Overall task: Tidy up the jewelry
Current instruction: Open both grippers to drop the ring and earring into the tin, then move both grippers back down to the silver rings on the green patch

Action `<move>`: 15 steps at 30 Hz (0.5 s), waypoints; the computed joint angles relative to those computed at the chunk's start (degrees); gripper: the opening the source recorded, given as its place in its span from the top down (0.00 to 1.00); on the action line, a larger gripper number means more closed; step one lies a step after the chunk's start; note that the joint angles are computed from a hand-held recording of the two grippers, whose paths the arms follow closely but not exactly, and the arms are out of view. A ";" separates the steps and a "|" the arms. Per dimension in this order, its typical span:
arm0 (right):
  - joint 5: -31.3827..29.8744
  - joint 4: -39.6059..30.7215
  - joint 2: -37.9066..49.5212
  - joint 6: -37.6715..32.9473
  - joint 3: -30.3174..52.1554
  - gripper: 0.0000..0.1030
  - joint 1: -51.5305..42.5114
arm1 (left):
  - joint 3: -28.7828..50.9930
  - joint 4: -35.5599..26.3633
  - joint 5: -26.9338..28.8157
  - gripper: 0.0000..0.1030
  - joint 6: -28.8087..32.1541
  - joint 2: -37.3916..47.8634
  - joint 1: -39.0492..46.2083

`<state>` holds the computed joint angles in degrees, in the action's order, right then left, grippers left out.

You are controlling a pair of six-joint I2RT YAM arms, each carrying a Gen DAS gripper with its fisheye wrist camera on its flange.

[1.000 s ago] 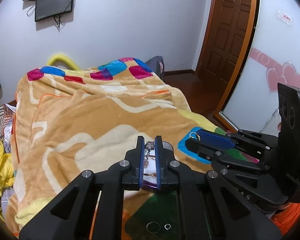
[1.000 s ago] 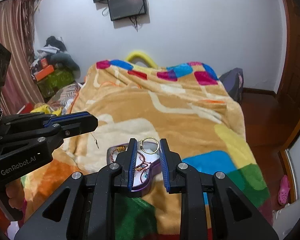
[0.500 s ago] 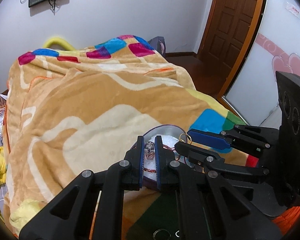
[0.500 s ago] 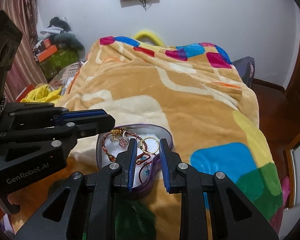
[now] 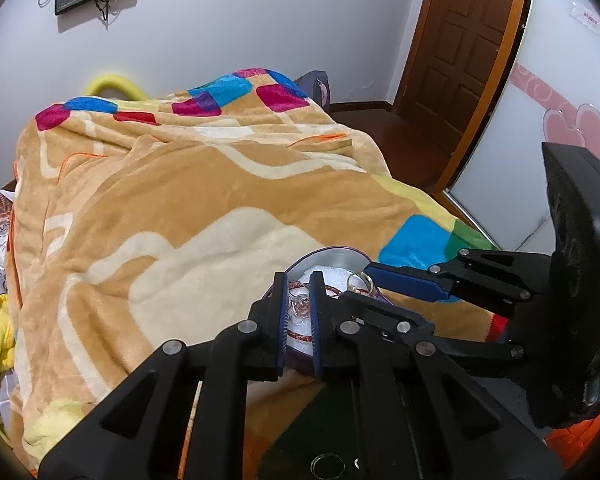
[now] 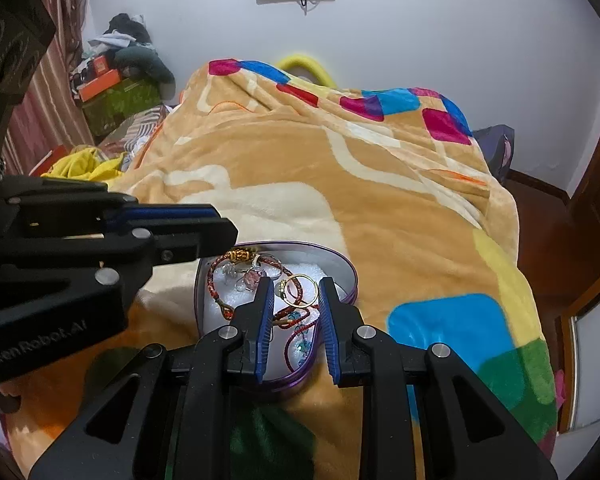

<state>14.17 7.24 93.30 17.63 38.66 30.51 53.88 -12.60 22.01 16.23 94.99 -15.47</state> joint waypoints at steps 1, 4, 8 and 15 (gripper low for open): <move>-0.05 -0.23 0.01 -0.07 0.12 0.80 -0.03 | -0.18 -0.07 0.01 0.92 0.18 -0.50 0.13; 0.13 -1.33 -0.28 -0.10 0.51 0.80 0.11 | -0.67 -0.41 0.25 0.91 0.51 -2.02 0.60; 0.57 -2.82 -1.40 0.74 0.63 0.80 0.41 | -1.42 -1.08 0.48 0.88 0.82 -4.31 1.45; 3.50 -4.89 -6.66 3.33 -1.15 0.69 2.34 | -3.18 -2.46 1.00 0.71 0.85 -9.08 3.62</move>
